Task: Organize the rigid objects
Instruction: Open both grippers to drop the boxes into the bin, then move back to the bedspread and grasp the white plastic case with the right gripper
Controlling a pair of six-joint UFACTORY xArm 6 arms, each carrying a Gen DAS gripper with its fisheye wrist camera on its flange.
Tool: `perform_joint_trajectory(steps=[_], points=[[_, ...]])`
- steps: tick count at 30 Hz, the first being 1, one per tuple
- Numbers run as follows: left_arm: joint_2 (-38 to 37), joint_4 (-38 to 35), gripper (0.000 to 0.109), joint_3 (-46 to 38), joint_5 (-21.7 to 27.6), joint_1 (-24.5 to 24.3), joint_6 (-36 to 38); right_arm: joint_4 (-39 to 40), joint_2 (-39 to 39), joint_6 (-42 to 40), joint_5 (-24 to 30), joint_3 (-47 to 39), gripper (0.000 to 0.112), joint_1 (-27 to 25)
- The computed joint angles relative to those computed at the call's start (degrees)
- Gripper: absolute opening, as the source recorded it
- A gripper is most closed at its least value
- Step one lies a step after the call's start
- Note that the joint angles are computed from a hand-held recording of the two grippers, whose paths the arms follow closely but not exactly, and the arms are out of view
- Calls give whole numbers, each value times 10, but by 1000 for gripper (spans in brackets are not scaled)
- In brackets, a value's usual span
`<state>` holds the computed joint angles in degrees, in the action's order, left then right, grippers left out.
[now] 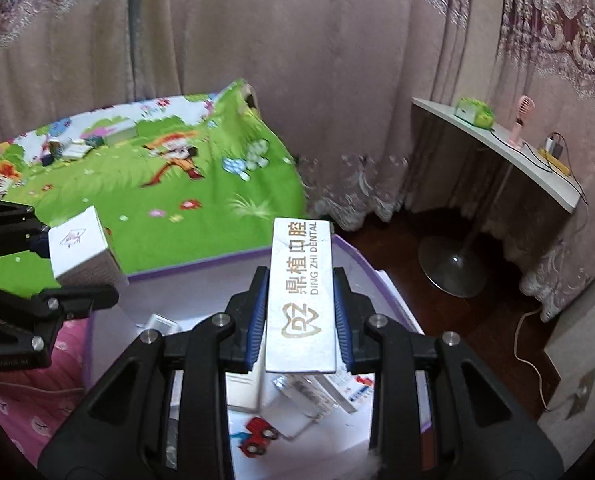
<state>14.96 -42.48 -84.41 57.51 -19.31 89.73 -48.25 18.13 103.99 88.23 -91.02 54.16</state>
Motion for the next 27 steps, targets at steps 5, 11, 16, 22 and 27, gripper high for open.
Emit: perform_joint_trajectory(steps=[5,11,16,22,27], points=[[-22,16,42,41,2,-14,45,38,-15,1,-4,25,35,-4],[-33,30,52,68,13,-17,86,64,-12,-20,-5,23,36,-9],[-20,3,74,58,8,-6,92,75,5,-40,16,-5,77,-15],[37,-7,77,-4,-9,10,38,61,40,-74,30,-62,80,-21],[93,-14,77,-81,23,32,-9,59,92,-135,38,-141,81,-35]])
